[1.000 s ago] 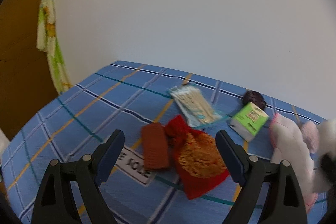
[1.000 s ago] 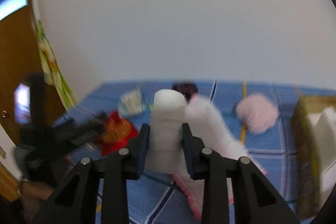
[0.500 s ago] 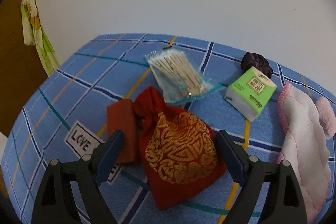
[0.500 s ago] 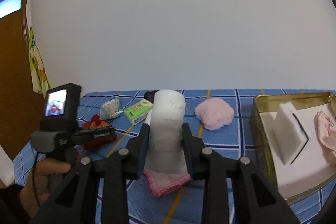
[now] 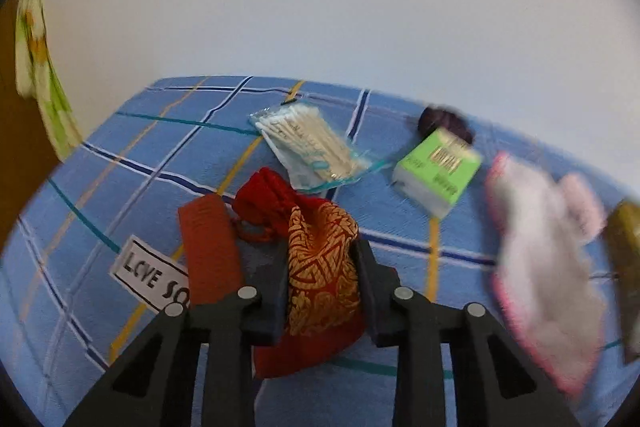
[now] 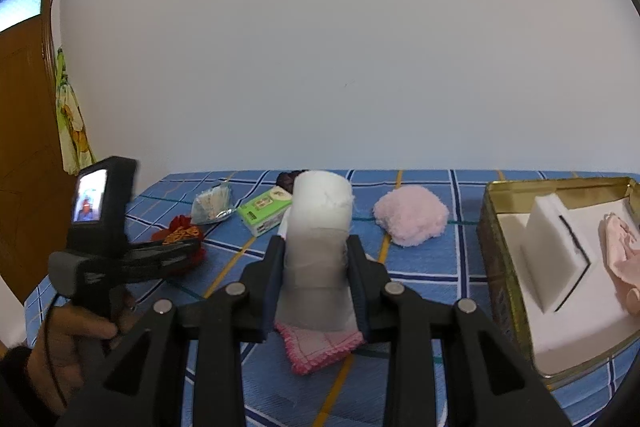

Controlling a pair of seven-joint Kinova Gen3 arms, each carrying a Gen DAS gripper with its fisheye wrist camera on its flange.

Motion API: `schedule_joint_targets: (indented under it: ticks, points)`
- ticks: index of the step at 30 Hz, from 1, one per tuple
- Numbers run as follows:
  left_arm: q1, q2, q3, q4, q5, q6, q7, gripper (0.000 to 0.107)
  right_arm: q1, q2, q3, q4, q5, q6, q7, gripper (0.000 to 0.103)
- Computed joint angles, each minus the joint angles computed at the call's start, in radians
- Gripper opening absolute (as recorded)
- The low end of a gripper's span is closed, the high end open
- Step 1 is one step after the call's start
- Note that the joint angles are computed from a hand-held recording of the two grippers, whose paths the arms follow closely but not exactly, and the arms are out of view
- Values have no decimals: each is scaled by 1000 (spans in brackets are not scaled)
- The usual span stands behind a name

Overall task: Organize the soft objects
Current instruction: 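Grasp the white rolled towel with the right tool while the left tool grasps the red pouch, then carry the white roll and red pouch into the gold tin and release both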

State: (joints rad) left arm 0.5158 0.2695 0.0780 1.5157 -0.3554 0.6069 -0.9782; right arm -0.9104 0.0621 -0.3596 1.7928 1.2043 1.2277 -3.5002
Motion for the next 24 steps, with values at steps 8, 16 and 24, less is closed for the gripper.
schedule_joint_targets:
  ticks: [8, 16, 24]
  points:
    - [-88, -149, 29, 198, 142, -325, -86, 32, -64, 31, -13, -25, 66, 138, -16, 31]
    - [106, -218, -156, 348, 296, -619, -283, 32, -112, 39, -21, -9, 131, 261, -54, 31]
    - [221, -222, -200, 377, 546, -682, -569, 32, -145, 57, -16, -23, 137, 356, -34, 31]
